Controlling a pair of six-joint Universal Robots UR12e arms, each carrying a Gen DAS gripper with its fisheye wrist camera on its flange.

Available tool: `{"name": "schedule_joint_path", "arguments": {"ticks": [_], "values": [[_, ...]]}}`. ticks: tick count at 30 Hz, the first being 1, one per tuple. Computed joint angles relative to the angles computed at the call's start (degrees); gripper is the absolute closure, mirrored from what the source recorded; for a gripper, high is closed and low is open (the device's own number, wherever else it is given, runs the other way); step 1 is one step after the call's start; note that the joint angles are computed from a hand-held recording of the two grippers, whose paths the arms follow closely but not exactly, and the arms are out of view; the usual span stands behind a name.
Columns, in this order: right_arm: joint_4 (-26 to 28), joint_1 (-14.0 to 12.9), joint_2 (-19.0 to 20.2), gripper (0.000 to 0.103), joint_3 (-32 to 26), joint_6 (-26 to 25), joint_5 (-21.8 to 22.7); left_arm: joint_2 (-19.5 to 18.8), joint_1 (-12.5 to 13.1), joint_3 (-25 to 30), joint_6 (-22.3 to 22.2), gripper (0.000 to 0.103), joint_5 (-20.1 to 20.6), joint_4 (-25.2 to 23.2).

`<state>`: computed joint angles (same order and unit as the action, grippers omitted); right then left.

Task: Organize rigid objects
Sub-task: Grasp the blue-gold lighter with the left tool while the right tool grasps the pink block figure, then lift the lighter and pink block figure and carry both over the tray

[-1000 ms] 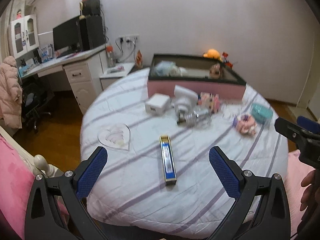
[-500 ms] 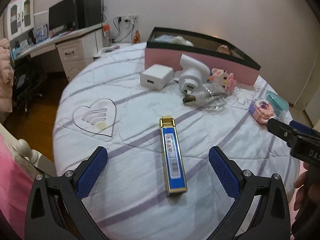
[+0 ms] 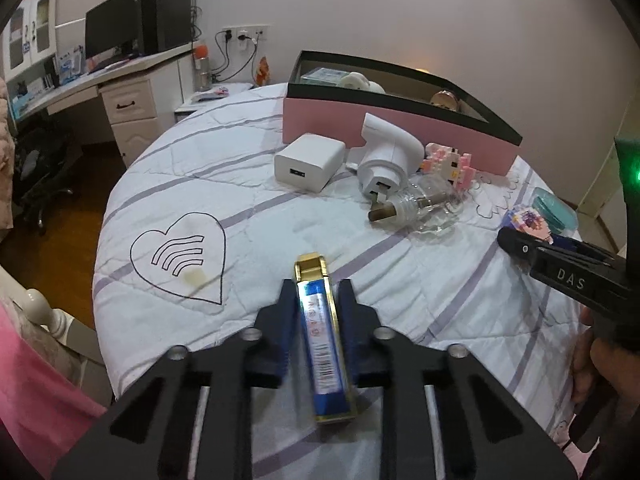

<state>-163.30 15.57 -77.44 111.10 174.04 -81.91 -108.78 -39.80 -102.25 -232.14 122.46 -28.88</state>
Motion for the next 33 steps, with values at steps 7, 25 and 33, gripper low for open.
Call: {"name": "schedule_joint_path", "arguments": {"ticks": [7,25,33], "values": [[-1.1,-0.8,-1.7,0.048,1.8,-0.5,4.0,0.4,0.1,-0.5,0.4,0.086,-0.6,1.9],[-2.5,-1.8,-4.7,0.048,1.1,-1.2,9.7,1.2,0.1,1.7,5.4,0.087,4.1,3.9],[-4.5,-2.0,-5.1,0.048,-0.1,-1.5,10.0,1.4,0.3,3.0,8.5,0.087,6.8,6.4]]}}
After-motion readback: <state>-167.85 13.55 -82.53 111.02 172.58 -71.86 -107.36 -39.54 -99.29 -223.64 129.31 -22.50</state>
